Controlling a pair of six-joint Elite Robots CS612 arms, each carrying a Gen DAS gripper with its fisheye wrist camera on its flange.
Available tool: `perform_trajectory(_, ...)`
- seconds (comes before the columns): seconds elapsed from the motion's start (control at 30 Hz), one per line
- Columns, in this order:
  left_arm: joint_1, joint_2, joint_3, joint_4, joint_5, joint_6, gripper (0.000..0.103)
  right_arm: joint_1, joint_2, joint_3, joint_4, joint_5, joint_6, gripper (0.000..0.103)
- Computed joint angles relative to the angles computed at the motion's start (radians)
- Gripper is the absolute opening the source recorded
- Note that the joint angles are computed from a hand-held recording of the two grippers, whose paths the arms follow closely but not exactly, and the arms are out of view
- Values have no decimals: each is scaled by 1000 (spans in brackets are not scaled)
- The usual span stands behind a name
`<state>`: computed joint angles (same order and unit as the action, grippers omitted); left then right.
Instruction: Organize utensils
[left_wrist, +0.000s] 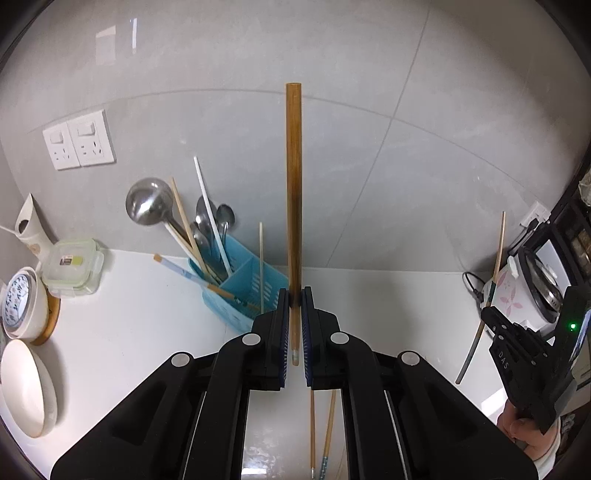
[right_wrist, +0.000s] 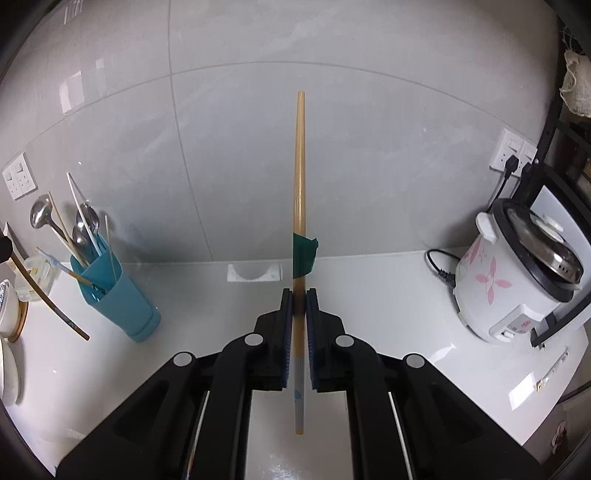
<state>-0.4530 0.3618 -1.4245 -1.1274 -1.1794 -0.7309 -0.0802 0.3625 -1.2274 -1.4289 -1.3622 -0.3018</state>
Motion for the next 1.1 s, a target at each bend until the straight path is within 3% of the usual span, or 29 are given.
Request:
perform_trajectory(0.5, 33, -7, 63, -77, 42, 26, 6, 31, -53, 93, -95, 39, -6, 6)
perform_trajectory(1.1, 72, 10, 130, -81, -2, -5, 6, 69, -65, 141, -95, 38, -41, 6)
